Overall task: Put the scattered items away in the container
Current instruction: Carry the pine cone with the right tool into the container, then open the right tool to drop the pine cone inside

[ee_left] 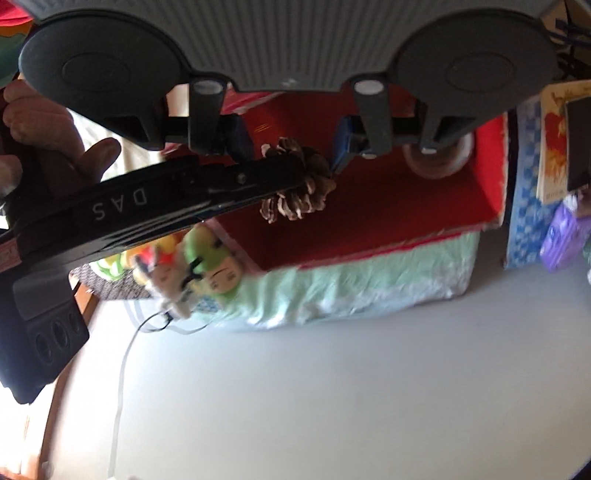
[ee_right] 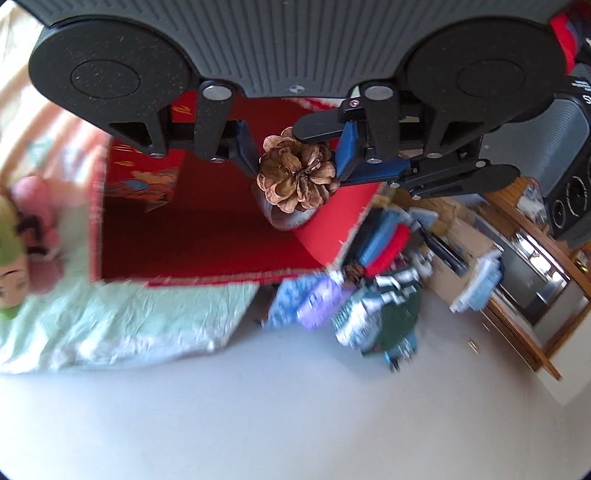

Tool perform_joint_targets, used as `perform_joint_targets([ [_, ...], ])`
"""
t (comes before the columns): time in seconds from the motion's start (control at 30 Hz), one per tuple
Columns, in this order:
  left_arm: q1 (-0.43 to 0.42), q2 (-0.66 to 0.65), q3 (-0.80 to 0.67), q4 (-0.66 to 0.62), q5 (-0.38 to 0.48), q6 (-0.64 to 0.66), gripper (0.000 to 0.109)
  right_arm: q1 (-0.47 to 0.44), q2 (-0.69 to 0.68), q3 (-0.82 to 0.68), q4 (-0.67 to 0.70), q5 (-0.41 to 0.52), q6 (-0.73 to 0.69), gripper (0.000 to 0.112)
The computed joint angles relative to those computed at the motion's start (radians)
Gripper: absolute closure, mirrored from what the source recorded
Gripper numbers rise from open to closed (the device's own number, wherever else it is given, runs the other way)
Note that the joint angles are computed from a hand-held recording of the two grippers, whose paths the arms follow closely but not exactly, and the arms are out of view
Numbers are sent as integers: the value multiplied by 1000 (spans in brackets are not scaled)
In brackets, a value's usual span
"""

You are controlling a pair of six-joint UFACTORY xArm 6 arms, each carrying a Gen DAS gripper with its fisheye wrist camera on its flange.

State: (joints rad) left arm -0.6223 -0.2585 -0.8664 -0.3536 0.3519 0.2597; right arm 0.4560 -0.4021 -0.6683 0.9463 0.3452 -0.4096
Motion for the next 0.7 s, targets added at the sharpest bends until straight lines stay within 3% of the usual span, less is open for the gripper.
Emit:
perform_joint_targets([
  [0.1,63,64,-28,-46,89,47,64,-11,146,-102,-5,89,50,64],
  [0.33,144,109,-75,58,242,-5,62,-15,350,-271,-96,257,255,64],
  [0.5,163,112,-95,46,273,77,60,-26,444,-366,-95,356,332,63],
  [0.7,170,109,-94,7,278,133,59,-25,459,-385,-102,383,380,62],
])
